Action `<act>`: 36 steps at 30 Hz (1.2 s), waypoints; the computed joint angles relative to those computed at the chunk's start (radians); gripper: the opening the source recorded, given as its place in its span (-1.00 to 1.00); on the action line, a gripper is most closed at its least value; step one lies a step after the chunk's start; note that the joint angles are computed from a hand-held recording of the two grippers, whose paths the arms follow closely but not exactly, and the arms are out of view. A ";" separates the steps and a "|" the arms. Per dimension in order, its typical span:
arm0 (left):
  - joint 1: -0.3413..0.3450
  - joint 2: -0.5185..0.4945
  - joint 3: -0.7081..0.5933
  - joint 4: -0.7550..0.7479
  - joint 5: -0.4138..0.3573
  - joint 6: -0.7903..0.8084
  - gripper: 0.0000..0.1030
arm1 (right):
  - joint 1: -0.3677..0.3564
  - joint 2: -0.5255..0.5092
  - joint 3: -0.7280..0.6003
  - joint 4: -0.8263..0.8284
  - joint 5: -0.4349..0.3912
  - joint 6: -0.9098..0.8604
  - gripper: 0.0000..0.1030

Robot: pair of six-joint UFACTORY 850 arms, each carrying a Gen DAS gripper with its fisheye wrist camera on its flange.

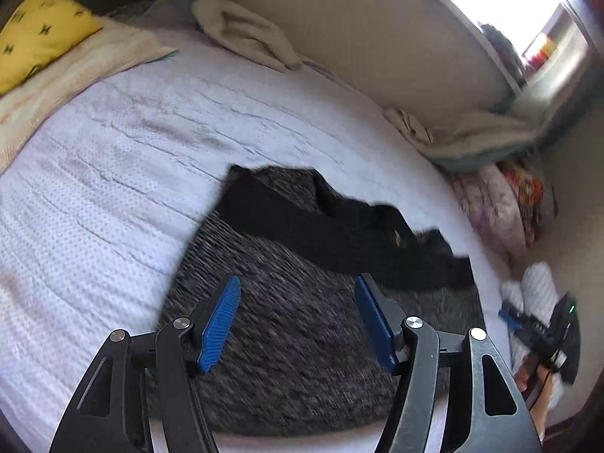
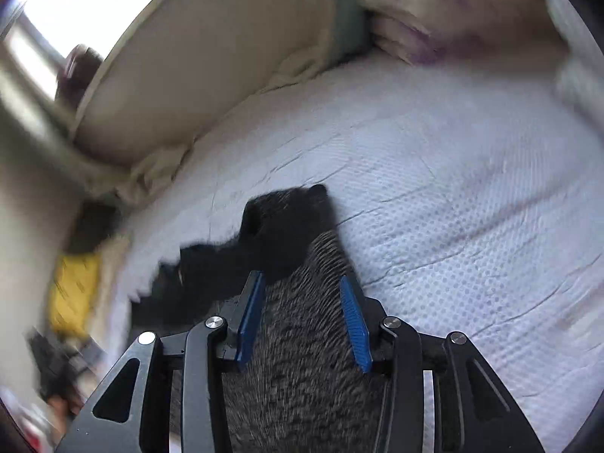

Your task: Fold large clothes

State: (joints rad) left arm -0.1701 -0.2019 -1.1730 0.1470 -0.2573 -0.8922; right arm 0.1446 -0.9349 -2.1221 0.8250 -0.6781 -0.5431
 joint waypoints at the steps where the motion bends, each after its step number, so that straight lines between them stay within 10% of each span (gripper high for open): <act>1: -0.027 -0.001 -0.010 0.048 -0.026 -0.031 0.34 | 0.025 0.051 0.066 -0.053 0.049 -0.043 -0.23; 10: -0.228 -0.136 -0.123 0.347 -0.182 -0.129 0.53 | 0.205 0.266 0.459 -0.096 0.268 -0.394 -0.36; 17: -0.221 -0.214 -0.119 0.272 -0.198 -0.090 0.52 | 0.253 0.212 0.468 -0.370 0.304 -0.183 -0.38; 23: -0.244 -0.221 -0.113 0.390 -0.217 -0.179 0.53 | 0.257 0.237 0.571 -0.172 0.437 -0.398 -0.38; 29: -0.208 -0.134 -0.065 0.451 -0.225 -0.272 0.52 | 0.210 0.229 0.482 -0.100 0.266 -0.393 -0.45; 36: -0.140 -0.047 0.022 0.599 -0.284 -0.491 0.51 | 0.158 0.234 0.432 -0.250 0.354 -0.164 -0.45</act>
